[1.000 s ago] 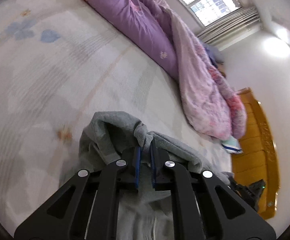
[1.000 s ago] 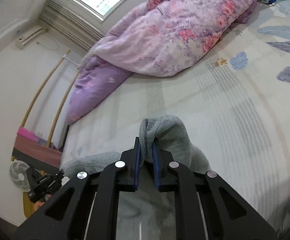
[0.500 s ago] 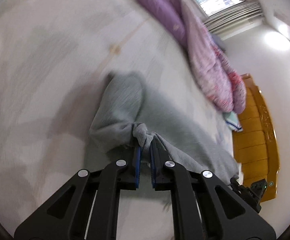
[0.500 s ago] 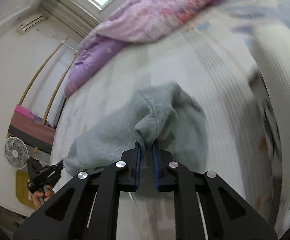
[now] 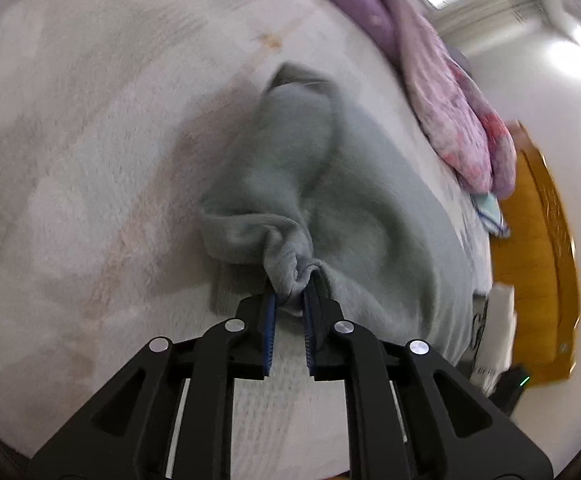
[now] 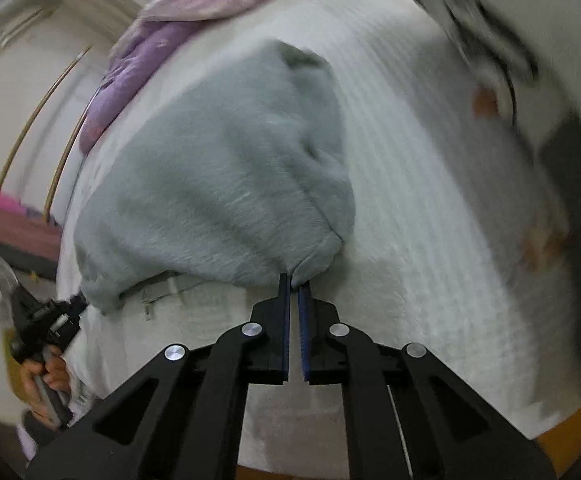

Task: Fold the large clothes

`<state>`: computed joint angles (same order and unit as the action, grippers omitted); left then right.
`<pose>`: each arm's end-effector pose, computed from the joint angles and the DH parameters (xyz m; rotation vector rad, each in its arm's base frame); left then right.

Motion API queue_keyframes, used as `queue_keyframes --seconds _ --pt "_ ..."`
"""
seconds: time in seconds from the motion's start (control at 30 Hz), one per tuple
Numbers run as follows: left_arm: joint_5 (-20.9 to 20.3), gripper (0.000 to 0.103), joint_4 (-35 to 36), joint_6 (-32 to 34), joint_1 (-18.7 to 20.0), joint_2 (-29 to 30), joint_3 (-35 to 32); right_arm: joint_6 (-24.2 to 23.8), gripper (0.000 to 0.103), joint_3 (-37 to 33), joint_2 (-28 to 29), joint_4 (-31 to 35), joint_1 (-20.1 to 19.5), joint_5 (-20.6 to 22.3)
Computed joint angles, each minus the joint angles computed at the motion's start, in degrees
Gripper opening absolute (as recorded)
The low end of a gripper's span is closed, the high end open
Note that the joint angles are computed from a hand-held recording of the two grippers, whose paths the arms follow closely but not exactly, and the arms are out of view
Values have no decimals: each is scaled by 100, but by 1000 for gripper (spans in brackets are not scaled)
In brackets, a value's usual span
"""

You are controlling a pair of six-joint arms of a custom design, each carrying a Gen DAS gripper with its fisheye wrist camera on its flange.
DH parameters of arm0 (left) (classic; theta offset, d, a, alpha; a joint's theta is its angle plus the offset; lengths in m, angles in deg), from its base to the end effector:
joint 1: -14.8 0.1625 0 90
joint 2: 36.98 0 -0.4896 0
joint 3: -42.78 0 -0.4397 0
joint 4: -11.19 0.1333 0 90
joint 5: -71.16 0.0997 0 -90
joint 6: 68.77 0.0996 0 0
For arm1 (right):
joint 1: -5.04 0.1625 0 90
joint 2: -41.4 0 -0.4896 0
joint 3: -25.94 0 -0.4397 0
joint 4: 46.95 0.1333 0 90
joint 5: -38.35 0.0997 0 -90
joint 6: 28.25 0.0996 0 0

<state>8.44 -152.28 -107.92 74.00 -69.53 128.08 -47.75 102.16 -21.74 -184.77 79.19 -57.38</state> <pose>-0.2577 -0.7817 0.0284 -0.3327 2.8259 -0.8212 -0.0965 -0.7916 0.4751 0.0447 -2.7602 0.7807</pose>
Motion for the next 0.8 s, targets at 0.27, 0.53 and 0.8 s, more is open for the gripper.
queue_keyframes --seconds 0.27,0.53,0.8 --pt "1318 21 419 288 -622 -69 -27 -506 7 204 -332 -92 431 -444" --pt "3439 55 254 28 -1119 294 -399 -531 7 -367 195 -275 519 -277" --pt "1554 56 1253 727 -588 986 -1583 -429 7 -945 873 -304 531 -1448"
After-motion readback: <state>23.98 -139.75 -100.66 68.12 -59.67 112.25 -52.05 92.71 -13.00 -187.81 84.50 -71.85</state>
